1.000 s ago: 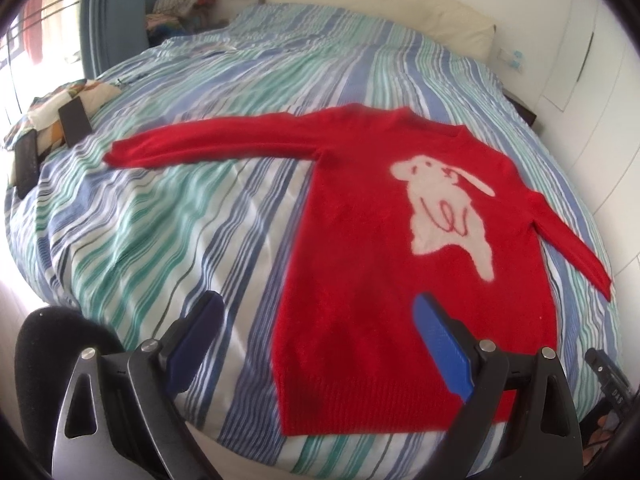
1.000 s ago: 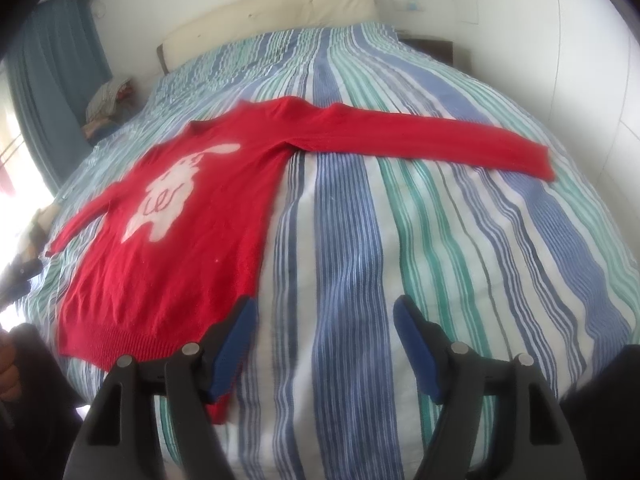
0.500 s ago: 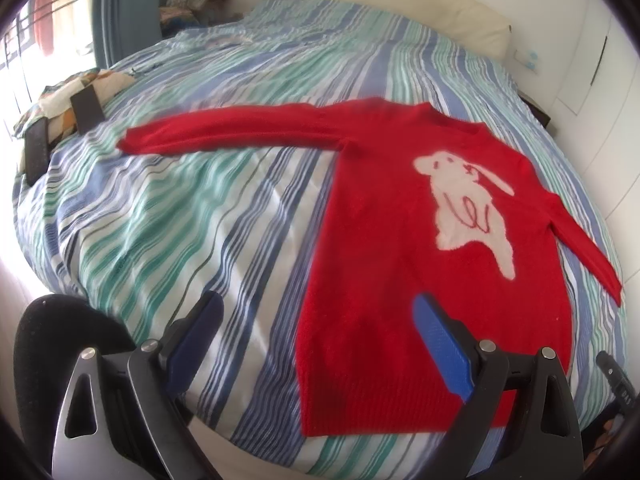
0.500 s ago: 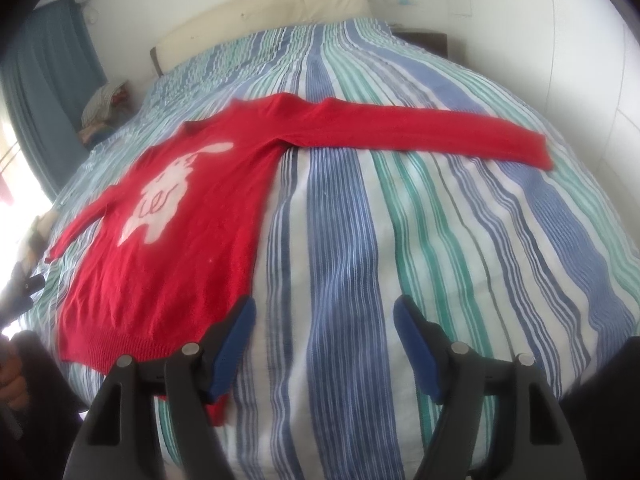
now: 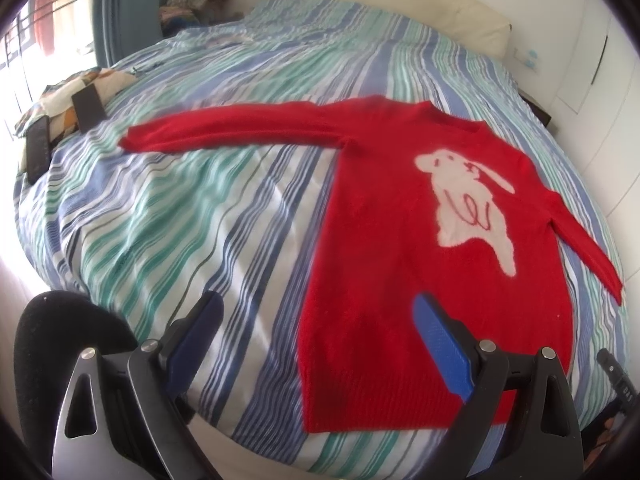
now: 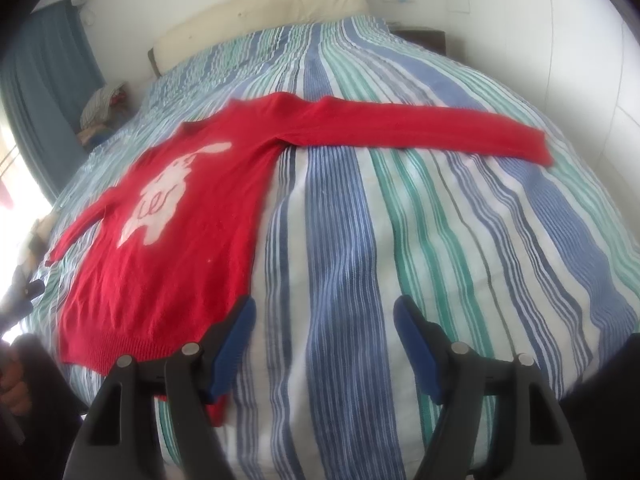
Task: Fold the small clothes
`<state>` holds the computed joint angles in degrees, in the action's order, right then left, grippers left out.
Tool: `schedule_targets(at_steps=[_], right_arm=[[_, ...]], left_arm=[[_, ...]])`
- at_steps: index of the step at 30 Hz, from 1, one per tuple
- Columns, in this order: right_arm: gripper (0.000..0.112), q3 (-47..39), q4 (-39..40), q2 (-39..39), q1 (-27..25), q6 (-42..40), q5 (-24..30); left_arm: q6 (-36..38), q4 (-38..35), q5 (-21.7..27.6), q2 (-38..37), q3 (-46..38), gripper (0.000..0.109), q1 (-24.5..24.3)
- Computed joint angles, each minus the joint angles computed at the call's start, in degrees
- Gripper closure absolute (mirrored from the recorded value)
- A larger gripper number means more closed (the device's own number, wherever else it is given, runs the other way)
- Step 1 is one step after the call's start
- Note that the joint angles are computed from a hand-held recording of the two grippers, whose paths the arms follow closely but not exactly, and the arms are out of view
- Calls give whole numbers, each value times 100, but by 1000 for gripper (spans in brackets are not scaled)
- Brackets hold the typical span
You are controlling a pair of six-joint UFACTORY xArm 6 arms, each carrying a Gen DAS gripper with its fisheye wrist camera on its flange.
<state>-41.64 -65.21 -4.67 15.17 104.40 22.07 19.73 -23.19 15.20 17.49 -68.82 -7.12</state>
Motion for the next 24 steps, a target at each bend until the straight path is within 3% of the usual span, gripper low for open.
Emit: schedule_targets(at_steps=[24], right_arm=[[41,18,14,-24,-21,-8,-6]], left_arm=[[-88,28,-90,8,40,12,27]])
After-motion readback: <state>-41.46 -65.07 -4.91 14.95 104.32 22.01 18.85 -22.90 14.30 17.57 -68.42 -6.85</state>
